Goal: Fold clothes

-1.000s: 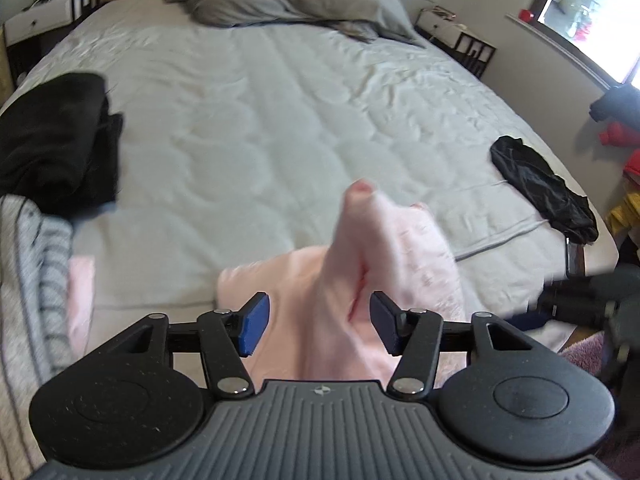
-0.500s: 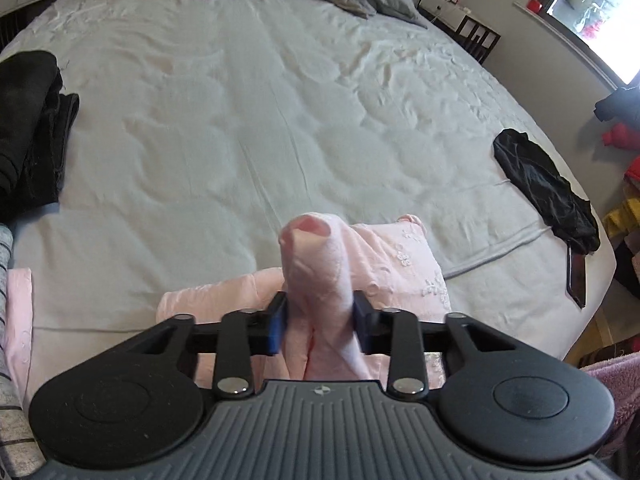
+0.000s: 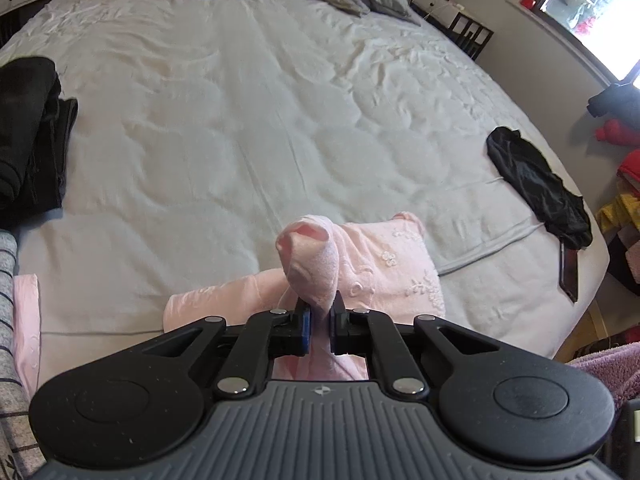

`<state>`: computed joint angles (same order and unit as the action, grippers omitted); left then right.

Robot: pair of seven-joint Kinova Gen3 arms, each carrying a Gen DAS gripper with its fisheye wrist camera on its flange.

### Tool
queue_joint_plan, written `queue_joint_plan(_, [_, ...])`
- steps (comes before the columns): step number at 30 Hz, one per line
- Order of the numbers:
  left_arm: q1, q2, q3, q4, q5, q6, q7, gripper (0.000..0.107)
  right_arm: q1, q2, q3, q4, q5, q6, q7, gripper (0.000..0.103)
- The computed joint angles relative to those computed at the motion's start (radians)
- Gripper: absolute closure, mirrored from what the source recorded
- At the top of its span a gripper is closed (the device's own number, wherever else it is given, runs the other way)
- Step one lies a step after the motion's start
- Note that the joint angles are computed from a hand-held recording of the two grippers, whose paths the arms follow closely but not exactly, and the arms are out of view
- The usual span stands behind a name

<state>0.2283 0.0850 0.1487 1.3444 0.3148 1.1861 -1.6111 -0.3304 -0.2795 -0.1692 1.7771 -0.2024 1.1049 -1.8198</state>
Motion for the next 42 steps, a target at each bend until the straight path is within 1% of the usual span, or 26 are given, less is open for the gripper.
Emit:
queue_joint_plan(4, [-0.017, -0.040, -0.012, 0.014, 0.024, -0.009, -0.023, 0.102, -0.009, -0.047, 0.010, -0.018, -0.017, 0.003, 0.029, 0.095])
queue_joint_plan(8, [-0.052, -0.087, -0.041, 0.038, 0.068, -0.019, -0.047, 0.103, -0.022, -0.075, 0.010, -0.051, -0.037, 0.005, 0.057, 0.095])
queue_joint_plan(12, [-0.087, -0.117, -0.070, 0.067, 0.077, -0.018, -0.066, 0.103, -0.045, -0.059, 0.017, -0.063, -0.080, -0.017, 0.101, 0.095])
queue_joint_plan(15, [-0.105, -0.106, -0.078, 0.093, 0.052, -0.014, -0.056, 0.103, -0.052, -0.015, 0.010, -0.061, -0.100, -0.025, 0.106, 0.095])
queue_joint_plan(17, [-0.112, -0.095, -0.078, 0.126, 0.043, -0.039, -0.081, 0.103, -0.054, 0.015, 0.006, -0.054, -0.104, -0.032, 0.110, 0.095])
queue_joint_plan(20, [-0.105, -0.066, -0.063, 0.150, -0.002, -0.072, -0.106, 0.103, -0.059, 0.055, 0.012, -0.038, -0.123, -0.048, 0.127, 0.095])
queue_joint_plan(22, [-0.102, -0.044, -0.057, 0.152, -0.019, -0.079, -0.114, 0.103, -0.061, 0.075, 0.019, -0.024, -0.139, -0.064, 0.145, 0.094])
queue_joint_plan(24, [-0.104, -0.027, -0.056, 0.151, -0.021, -0.083, -0.124, 0.102, -0.057, 0.091, 0.015, -0.011, -0.135, -0.079, 0.147, 0.091])
queue_joint_plan(25, [-0.107, -0.020, -0.057, 0.152, -0.019, -0.081, -0.132, 0.102, -0.055, 0.099, 0.011, -0.008, -0.126, -0.081, 0.143, 0.091])
queue_joint_plan(29, [-0.105, 0.002, -0.051, 0.145, -0.032, -0.070, -0.127, 0.100, -0.048, 0.110, 0.027, 0.004, -0.147, -0.076, 0.160, 0.088])
queue_joint_plan(31, [-0.106, -0.011, -0.052, 0.155, -0.036, -0.075, -0.127, 0.093, -0.044, 0.101, 0.030, 0.002, -0.152, -0.068, 0.172, 0.078])
queue_joint_plan(32, [-0.105, -0.019, -0.053, 0.157, -0.043, -0.077, -0.117, 0.087, -0.042, 0.092, 0.030, 0.000, -0.150, -0.065, 0.173, 0.056])
queue_joint_plan(33, [-0.106, -0.030, -0.055, 0.160, -0.049, -0.079, -0.103, 0.082, -0.040, 0.077, 0.026, 0.000, -0.143, -0.068, 0.171, 0.038])
queue_joint_plan(34, [-0.107, -0.042, -0.058, 0.164, -0.051, -0.084, -0.086, 0.080, -0.039, 0.060, 0.021, 0.001, -0.134, -0.071, 0.168, 0.038])
queue_joint_plan(36, [-0.107, -0.067, -0.061, 0.166, -0.069, -0.088, -0.038, 0.070, -0.040, 0.031, 0.016, -0.007, -0.113, -0.064, 0.175, 0.038])
queue_joint_plan(38, [-0.098, -0.101, -0.054, 0.172, -0.113, -0.099, 0.022, 0.069, -0.036, 0.000, 0.014, -0.011, -0.093, -0.063, 0.175, 0.038])
queue_joint_plan(40, [-0.083, -0.142, -0.040, 0.183, -0.167, -0.112, 0.073, 0.069, -0.024, -0.027, 0.011, -0.007, -0.068, -0.088, 0.170, 0.038])
queue_joint_plan(41, [-0.078, -0.163, -0.037, 0.191, -0.175, -0.115, 0.084, 0.069, -0.015, -0.044, 0.007, -0.003, -0.048, -0.103, 0.162, 0.038])
queue_joint_plan(42, [-0.074, -0.176, -0.036, 0.191, -0.174, -0.105, 0.093, 0.071, -0.006, -0.062, 0.002, 0.000, -0.028, -0.117, 0.155, 0.040])
